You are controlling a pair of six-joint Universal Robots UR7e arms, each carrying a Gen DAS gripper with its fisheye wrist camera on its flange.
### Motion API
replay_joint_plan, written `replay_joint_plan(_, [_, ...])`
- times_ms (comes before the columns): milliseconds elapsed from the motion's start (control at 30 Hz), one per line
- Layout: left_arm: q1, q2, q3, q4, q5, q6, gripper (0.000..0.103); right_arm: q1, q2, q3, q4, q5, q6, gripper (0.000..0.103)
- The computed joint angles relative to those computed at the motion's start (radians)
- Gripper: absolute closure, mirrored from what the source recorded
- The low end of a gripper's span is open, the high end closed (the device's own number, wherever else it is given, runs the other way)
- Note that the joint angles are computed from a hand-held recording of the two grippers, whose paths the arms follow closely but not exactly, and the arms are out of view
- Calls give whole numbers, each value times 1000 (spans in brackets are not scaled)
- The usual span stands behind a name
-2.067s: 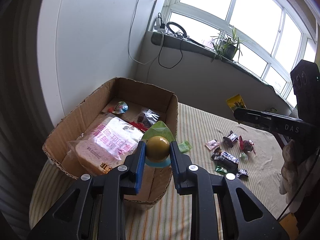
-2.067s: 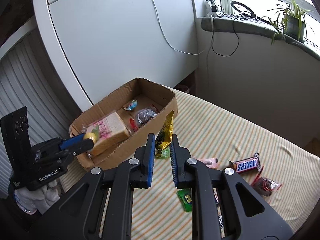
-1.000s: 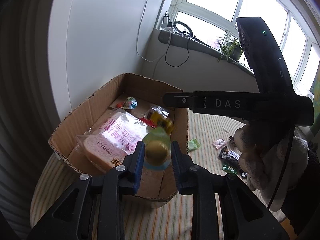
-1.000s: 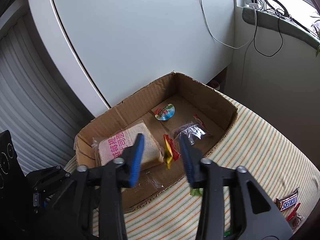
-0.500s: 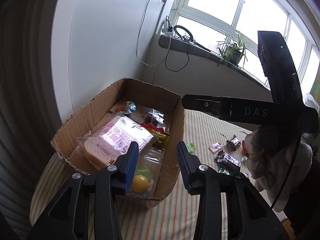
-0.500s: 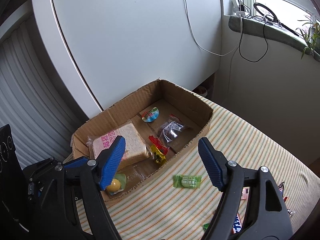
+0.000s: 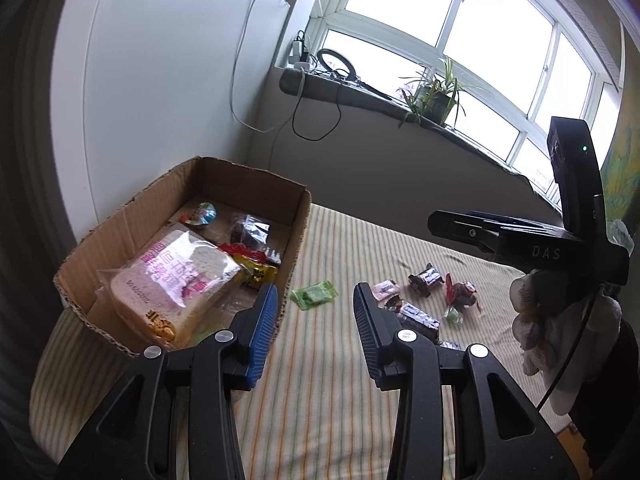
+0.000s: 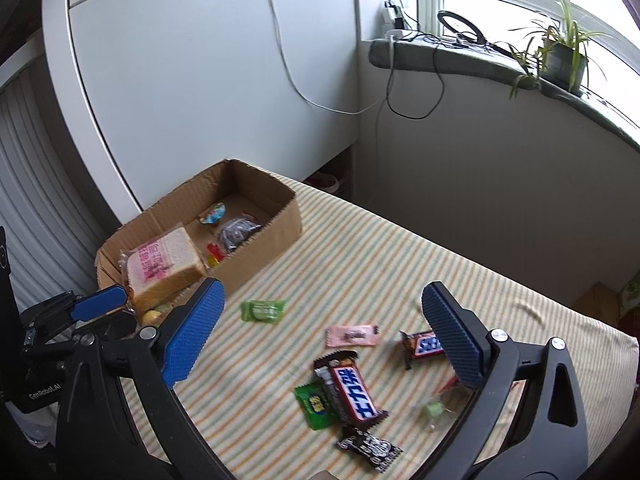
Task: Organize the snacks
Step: 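Move the left tool to the green wrapped candy while the right tool reaches the black-and-white candy, then close the left tool on the green candy while the right tool closes on the black-and-white candy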
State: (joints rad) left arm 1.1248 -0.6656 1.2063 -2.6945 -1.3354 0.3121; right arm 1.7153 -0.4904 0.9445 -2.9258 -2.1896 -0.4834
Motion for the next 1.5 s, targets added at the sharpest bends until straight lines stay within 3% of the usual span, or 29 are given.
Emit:
replay_joint_plan(433, [-36,36,14,96,-36,16,65,-68,-212,303,-139,-41,66,2])
replay_joint_plan(667, [-43,57,11,145,-33,5,65,-108,-294,422,-169,9,121,2])
replay_joint_plan(767, [-45,63,11,168,-27,11,65,-120,-314,462,-169,53,111,2])
replay_joint_plan(900, [-49,70,19,188,-17,27,65,-131,-323,492,-123,104,78,20])
replay_joint_plan(1067, [-60,66,35,198,-26,50,65,-135,-321,526,-91,165,-2,29])
replay_joint_plan(1167, [-66,77,25,203,-5,51,65,-129,-296,519,-89,140,-60,37])
replay_joint_plan(1300, [-67,107,-13,220,40,46,65,-135,-279,506,-43,160,-87,39])
replay_joint_plan(1500, [-76,147,-56,257,104,134,65,-138,-255,477,-11,162,-129,40])
